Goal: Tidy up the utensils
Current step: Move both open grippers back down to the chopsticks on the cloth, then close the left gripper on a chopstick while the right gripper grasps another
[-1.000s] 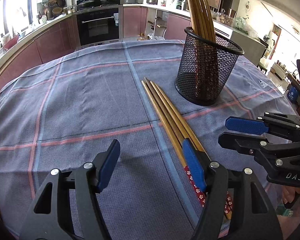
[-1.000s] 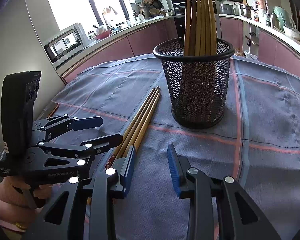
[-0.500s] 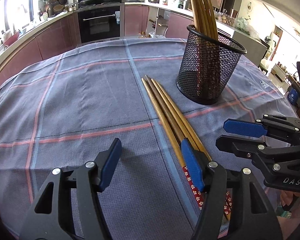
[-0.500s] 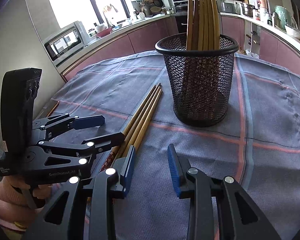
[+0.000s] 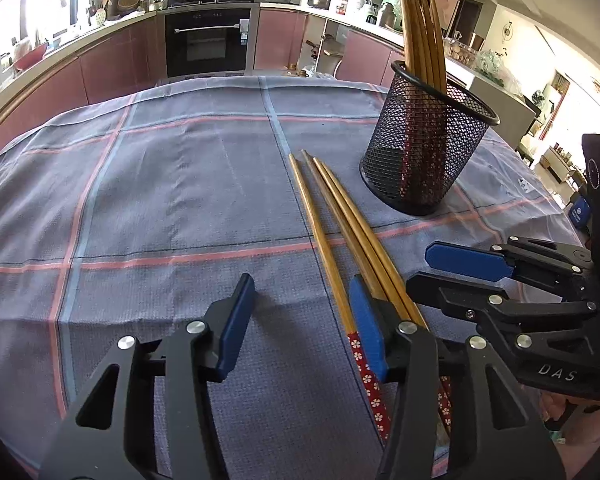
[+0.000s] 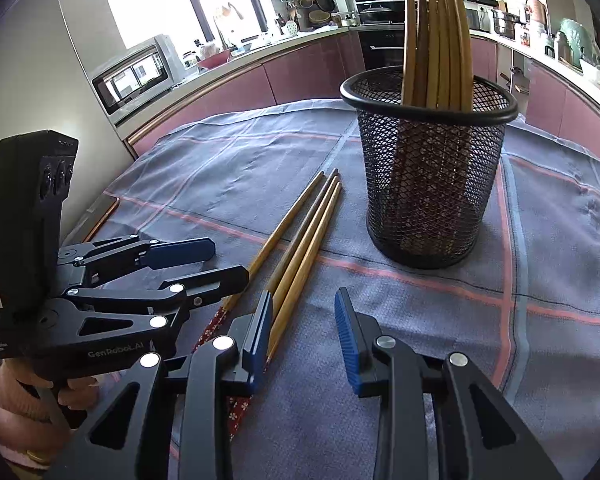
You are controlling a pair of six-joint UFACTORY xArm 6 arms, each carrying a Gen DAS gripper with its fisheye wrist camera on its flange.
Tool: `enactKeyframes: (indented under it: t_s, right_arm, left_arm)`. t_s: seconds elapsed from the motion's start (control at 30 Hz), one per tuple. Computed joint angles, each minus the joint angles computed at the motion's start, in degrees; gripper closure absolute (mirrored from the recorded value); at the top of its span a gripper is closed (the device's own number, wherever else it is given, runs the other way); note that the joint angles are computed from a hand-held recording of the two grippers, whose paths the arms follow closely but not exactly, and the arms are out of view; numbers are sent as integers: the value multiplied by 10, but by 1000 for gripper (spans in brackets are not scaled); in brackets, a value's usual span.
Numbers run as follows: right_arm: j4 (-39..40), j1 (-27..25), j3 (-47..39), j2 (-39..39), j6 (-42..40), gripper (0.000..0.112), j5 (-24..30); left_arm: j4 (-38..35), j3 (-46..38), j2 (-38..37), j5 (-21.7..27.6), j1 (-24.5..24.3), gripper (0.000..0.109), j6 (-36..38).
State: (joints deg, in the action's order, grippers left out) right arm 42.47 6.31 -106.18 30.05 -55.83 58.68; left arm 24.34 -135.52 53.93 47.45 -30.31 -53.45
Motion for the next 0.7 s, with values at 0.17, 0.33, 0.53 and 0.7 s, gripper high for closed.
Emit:
enactKeyframes:
  t_s: [0.17,0.33,0.53,0.7]
  right_arm:
    - [-16,6,-1,3,7,82,-4]
    - [-22,9,6,0,6,82,-16]
    - [-25,6,1,4,14,83,-14]
    - [-32,5,-1,4,19,85,-13]
  left_arm:
    - [-1,19,-9,-14,1,61,-5]
    - [0,26,-13,-19,2,61,-8]
    - [0,25,-12,-19,2,62,-8]
    - [-1,25,-12,-18,2,62,-7]
